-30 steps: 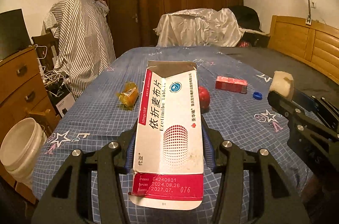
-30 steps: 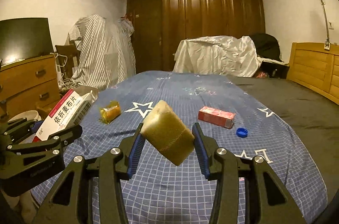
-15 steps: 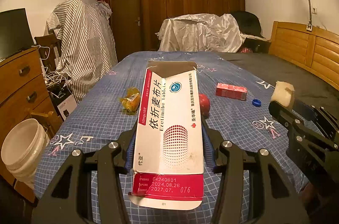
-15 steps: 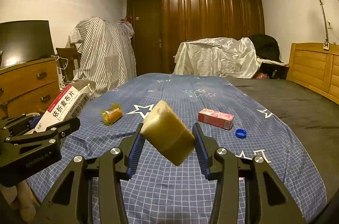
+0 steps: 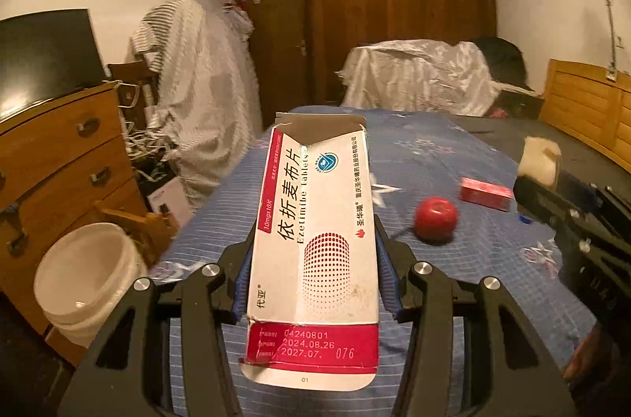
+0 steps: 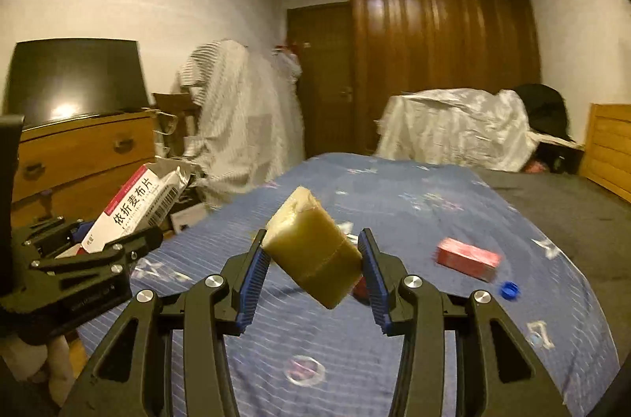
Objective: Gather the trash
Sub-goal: 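Carry the medicine box and beige sponge in both tools over the white bucket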
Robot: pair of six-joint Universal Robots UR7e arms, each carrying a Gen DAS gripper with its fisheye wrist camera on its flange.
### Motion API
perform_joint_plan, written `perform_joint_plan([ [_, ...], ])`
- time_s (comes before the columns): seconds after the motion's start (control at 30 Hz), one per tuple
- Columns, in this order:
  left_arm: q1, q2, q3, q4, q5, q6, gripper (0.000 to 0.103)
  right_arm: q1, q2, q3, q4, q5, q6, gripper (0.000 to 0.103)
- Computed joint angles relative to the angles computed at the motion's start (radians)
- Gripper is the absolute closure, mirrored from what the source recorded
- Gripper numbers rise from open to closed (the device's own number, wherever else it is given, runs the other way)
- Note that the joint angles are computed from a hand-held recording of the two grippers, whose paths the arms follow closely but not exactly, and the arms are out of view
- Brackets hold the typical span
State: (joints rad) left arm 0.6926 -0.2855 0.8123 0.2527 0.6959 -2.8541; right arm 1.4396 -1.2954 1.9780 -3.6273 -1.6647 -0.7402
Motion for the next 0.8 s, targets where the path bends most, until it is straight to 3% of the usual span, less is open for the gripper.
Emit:
perform_joint_plan([
  [0.33,0.051,-0.117,0.068,-0.073,-0.115,0.043,0.054,0.161,0.186,-0.231,0.223,-0.046,0.013,0.057],
  [0.67,0.116,-0.213,0.119,-0.058,-0.181,0.010,0.054,0.294,0.404,-0.495,0.452,-0.093,0.036,0.057],
  [0.8,0.143,-0.243,0.125,-0.031,-0.200,-0.014,0.054,0.341,0.516,-0.655,0.597,-0.109,0.052,0.057],
])
